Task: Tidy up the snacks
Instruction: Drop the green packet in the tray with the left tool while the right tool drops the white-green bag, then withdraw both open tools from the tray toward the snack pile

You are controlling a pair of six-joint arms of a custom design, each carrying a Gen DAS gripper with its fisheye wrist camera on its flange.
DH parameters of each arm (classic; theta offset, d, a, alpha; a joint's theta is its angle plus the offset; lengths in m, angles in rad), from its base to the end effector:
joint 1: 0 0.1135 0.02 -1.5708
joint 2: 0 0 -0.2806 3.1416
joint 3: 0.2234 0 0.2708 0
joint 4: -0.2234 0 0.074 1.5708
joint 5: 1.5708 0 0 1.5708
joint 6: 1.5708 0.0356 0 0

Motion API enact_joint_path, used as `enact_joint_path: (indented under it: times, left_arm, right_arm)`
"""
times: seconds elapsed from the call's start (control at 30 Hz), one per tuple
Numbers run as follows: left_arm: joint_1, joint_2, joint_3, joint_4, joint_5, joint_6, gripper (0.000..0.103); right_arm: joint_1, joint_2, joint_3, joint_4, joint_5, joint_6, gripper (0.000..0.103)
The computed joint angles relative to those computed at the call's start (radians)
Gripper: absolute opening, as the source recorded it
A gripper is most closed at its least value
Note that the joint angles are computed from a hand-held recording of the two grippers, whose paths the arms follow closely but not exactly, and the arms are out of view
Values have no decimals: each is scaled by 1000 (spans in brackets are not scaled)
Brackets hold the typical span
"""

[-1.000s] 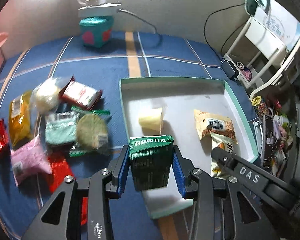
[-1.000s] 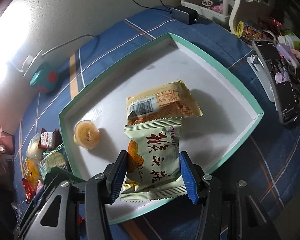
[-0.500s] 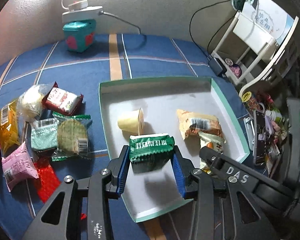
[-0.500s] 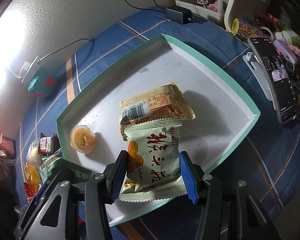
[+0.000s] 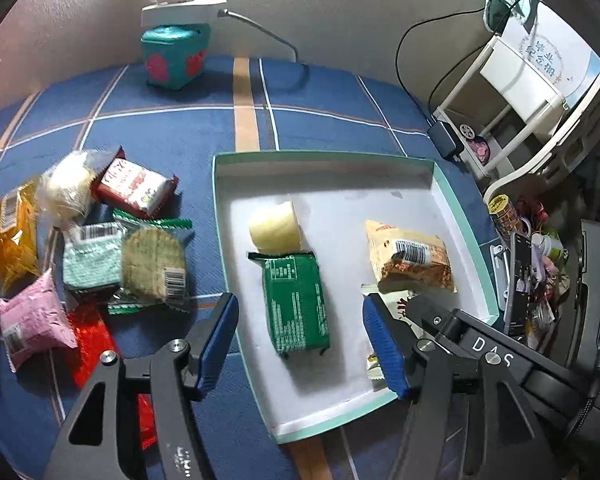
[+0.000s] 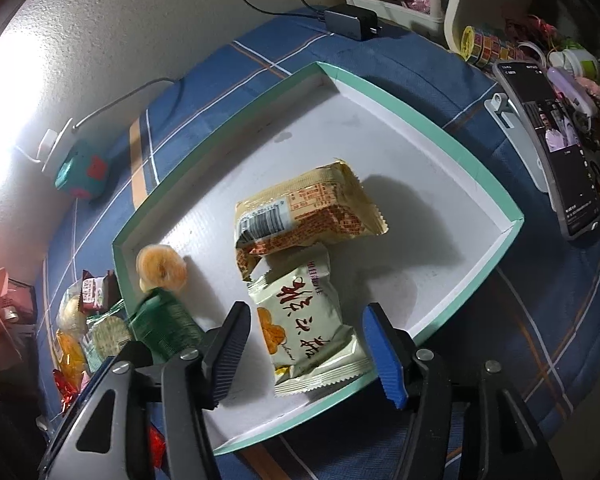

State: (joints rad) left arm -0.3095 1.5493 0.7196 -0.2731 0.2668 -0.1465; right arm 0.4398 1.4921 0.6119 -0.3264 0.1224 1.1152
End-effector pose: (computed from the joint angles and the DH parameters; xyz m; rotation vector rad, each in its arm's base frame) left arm 0.2690 -0.0959 0.1430 0.3062 2.6868 -0.4990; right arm 0.2293 0.1031 0.1257 0.9533 2.6197 0.2383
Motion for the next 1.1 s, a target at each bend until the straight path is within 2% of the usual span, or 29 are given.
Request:
enact_joint_path:
  times: [0.1, 0.23, 0.47, 0.67, 0.73, 0.9, 0.93, 1.1]
  left_arm:
    - [8, -1, 9, -14, -12, -8, 76]
    - [11, -9, 18, -53, -79, -9, 84]
    - [37, 3, 43, -122, -210, -7, 85]
    - [101, -7, 40, -141, -246, 9, 85]
    - [128, -13, 37, -140, -275, 29, 93]
    - [187, -22, 33, -121, -349, 62, 99]
    - [203, -23, 33, -118, -356, 69, 100]
    - [260, -34, 31, -111, -351, 89, 102]
  right_arm:
    - [2, 1, 3, -2, 3, -4, 63]
    - [6, 8, 9, 0, 1, -9, 71]
    - [39, 46, 43, 5, -6, -40, 76]
    - [76, 71, 75, -4, 2, -46, 76]
    - [86, 78, 85, -4, 2, -50, 76]
    - [109, 85, 100, -7, 20, -52, 94]
    - [112, 86, 103, -7, 25, -53, 103]
    - [119, 85, 108, -7, 41, -61, 103]
